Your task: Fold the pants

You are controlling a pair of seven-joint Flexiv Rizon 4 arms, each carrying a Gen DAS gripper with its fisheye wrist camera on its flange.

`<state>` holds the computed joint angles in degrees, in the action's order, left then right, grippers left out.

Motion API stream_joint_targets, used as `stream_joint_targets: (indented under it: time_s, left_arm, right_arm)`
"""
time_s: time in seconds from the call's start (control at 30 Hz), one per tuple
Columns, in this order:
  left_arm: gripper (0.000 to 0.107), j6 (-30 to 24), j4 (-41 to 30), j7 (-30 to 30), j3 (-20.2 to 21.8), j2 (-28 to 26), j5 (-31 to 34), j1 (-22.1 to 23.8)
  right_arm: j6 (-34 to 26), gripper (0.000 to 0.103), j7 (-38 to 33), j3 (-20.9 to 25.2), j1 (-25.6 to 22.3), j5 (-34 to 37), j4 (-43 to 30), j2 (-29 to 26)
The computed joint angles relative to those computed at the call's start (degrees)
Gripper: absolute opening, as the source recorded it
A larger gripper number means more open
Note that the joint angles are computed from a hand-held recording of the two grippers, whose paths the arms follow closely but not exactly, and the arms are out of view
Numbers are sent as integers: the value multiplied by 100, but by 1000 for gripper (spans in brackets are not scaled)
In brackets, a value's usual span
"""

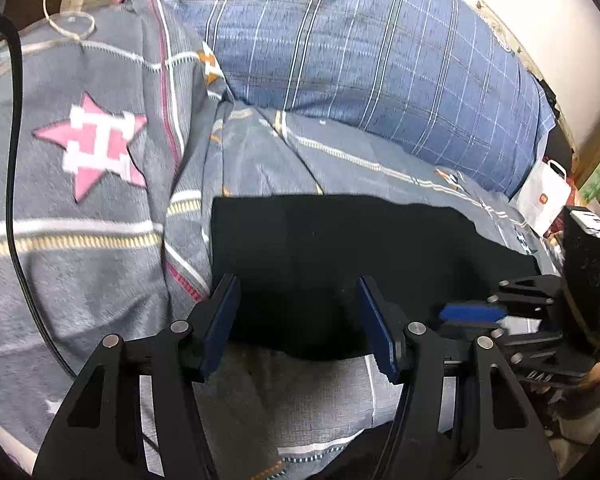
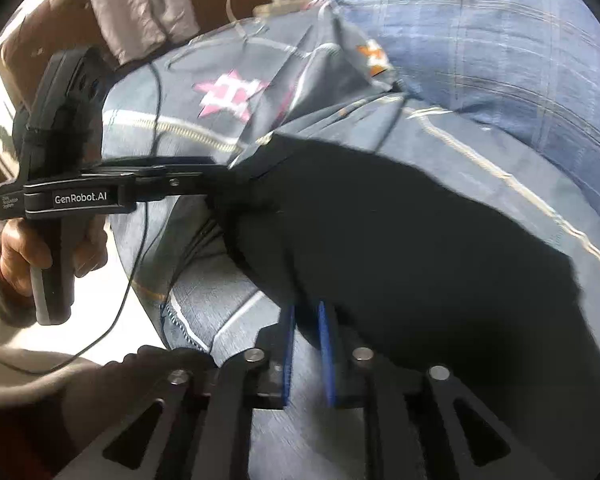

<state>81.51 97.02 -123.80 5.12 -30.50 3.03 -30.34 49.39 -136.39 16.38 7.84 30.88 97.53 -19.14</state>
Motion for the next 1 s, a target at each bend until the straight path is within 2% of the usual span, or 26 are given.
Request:
stream_joint_targets:
  time_s: [0.07,0.17,0.27,0.4,0.53,0.6,0.67,1.0]
  left_arm:
    - [61,-38,-133,-118,211,-11,148,-179]
    - [61,-28,-257,-94,176,-58,237,-180]
    - [61,-96,-420,73,0,-182,200,-111]
    - [61,-261,-698,272,-55,-400,211,-166]
    - [61,-528,-911,488,-182,-613,116,-123]
    - [61,-677,-992,518,-179,-707,99,-128]
    - [61,-713,-1036,522,-140,-757,141,-159]
    - [61,-950,-1119,166,90,-657,449,-366]
  right_arm:
    - [200,15,19,-53,-129,168,60,105]
    - [521,17,314,-190,-248,338,58,119]
    - [918,17,925,-385,-232,120,-5,-28]
    - [1210,17,1242,-320,-279,-157,-202,-298]
    - [1302,17,1568,-235,-286,-501,-437,-647]
    - [1320,17,1968,-357,-179,-910,-528,-885]
    - [1333,17,1929,-121,-411,-735,-645,-1017]
    - [1552,22,1928,107,-646,-734,-108,-471]
